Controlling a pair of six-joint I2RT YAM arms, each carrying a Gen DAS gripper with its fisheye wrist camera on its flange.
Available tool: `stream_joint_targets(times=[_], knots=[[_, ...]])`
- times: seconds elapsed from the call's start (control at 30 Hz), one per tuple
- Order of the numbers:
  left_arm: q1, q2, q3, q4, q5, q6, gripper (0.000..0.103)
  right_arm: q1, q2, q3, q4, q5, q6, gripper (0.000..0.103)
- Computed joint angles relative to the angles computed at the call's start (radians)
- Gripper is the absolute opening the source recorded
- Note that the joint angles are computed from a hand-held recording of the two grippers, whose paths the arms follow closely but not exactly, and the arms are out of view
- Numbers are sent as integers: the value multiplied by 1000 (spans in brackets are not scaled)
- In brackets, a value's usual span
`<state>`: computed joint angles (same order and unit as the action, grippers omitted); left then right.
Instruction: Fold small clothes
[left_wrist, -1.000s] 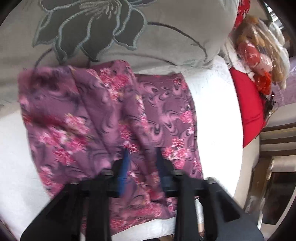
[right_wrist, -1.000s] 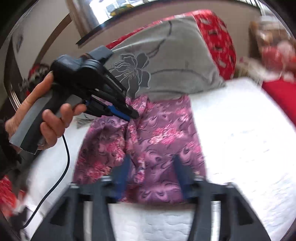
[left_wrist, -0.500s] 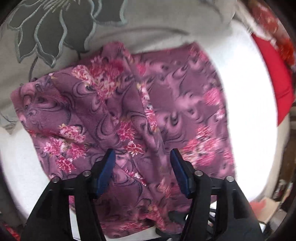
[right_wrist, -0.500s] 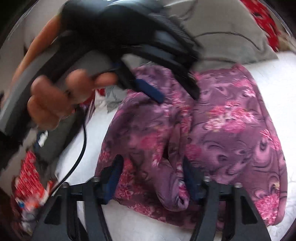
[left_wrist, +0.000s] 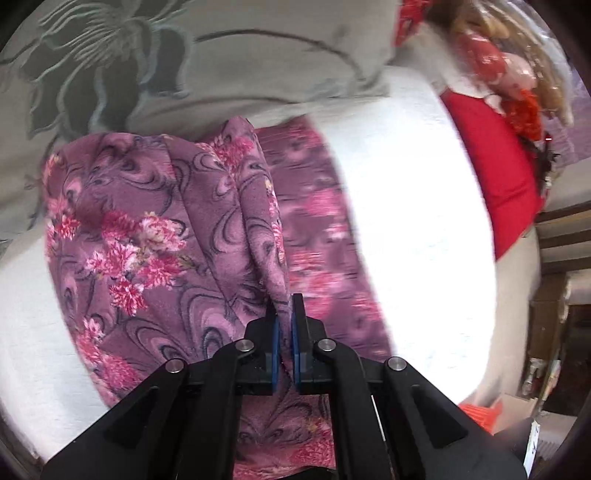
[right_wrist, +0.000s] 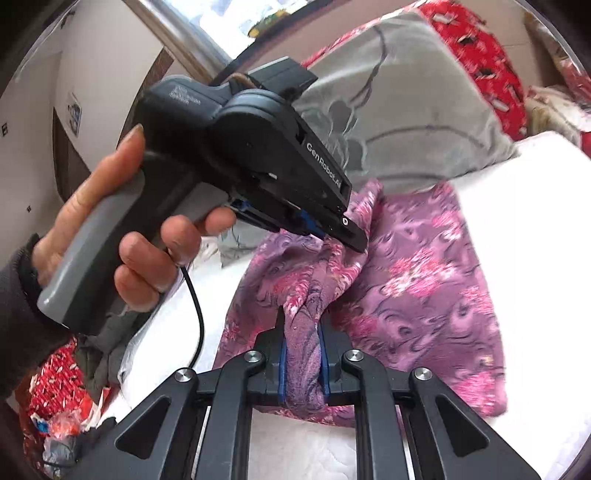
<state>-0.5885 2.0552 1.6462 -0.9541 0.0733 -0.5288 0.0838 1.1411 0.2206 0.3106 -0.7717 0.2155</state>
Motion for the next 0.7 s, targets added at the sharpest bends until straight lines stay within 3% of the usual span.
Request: stream_joint_targets(times=[0.17,0.27,0.3,0.33,0.37,0.43,0.57,0.67,0.7], knots=[[-9,-81,-123,192,83,-76,4,-197,-81,-1,-166,-71,-92,12],[33,-224,-290,353,91,-129,10,-244,80,14,-121,-26,-139,12],[57,-281,-353,395,83,-147,19,-258,173,23,-90,-11,-156,12],[85,-318,-391,415,74,-152,35,-261,247,33,-66,-1,-163,12],[109,-358,-433,420,47,-160,42,-261,303,45,-55,9,-166,13],[166,-414,-510,418,0,-134,45,-259,367,76,-91,10,-182,14],[233,-463,-656,465,7,-120,45,-299,241,121,-234,-23,-180,28],[284,-486,-750,517,65,-120,45,-276,228,204,-193,-31,-75,50],[298,-498,-778,535,78,-112,45,-233,282,277,-188,-23,-34,51]])
